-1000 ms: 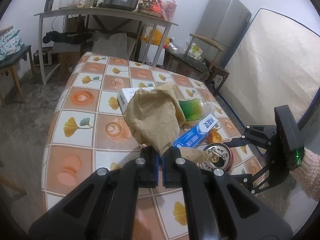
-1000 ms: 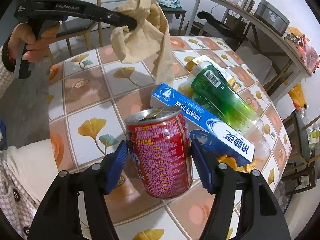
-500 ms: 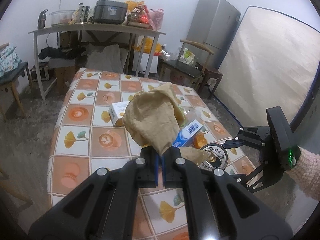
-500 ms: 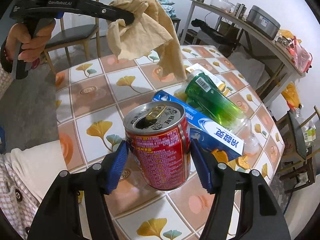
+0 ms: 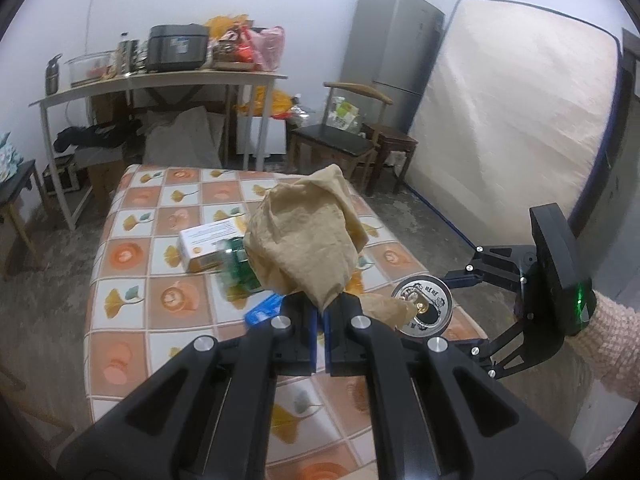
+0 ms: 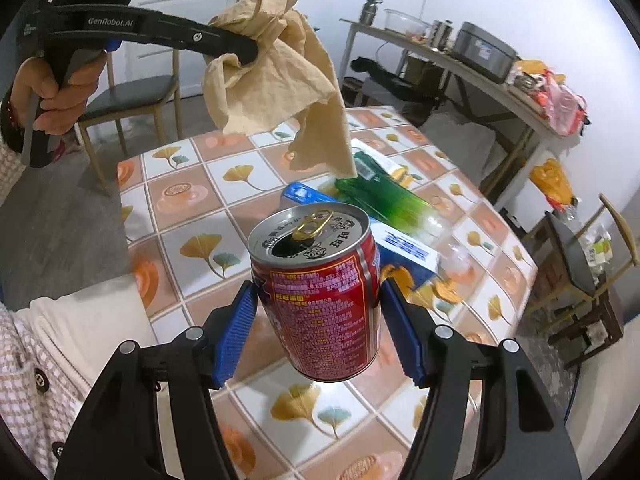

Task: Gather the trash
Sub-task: 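Carry the paper bag and red can to the blue wastebasket and release them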

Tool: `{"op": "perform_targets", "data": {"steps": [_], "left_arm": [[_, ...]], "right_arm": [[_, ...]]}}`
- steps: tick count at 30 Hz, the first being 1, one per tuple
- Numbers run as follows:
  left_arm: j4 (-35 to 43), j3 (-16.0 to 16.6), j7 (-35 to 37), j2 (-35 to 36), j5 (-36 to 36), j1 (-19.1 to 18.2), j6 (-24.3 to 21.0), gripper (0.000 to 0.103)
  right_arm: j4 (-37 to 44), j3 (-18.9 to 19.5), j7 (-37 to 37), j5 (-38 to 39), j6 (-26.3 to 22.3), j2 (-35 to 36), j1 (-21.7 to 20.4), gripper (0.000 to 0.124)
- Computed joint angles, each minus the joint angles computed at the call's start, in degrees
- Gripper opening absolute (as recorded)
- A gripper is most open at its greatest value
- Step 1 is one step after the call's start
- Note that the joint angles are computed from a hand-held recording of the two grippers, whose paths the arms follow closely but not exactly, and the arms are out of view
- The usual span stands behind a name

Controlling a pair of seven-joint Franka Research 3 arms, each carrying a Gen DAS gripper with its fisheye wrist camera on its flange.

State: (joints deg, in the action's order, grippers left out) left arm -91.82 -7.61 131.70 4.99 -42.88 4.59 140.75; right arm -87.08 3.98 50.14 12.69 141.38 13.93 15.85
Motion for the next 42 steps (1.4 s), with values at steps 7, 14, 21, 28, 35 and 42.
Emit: {"op": "perform_targets", "data": {"steps": [7,14,21,28,35,42], "left_arm": [[0.7,-1.4,0.8,-0.6,0.2,-2.4,-1.5,0.001],[3.6,-3.7,2.3,0.8,0.1,-5.9,-4.9,0.001],[8.2,-6.8,2.6,4.8,2.0,-9.7,-9.6,0.001],[16.6,-10.1,-3.7,14.0,10.9,-14.7,-15.9,0.001],[25.5,-11.5,-14.2,25.6,24.0,-22.2,-21.9,0.001],[36.6,-11.5,-22.1,37.5,32.5,-28.3,-29.5,0.001]], "right_arm": [[-10.6,-1.2,1.2,1.7,5.4,-8.3,-1.8,0.062],[-22.3,-2.9,5.9,0.8,10.7,-18.0,-4.7,0.062],[-33.9,-4.0,13.8,-2.8,14.5,-27.1,-9.5,0.061],[-45.7,-5.8,20.1,-2.7,17.0,-33.5,-14.9,0.061],[-54.4,-9.6,22.7,2.5,18.2,-33.5,-18.0,0.061],[-55.4,-13.9,19.9,14.4,16.9,-25.9,-18.0,0.060]]}}
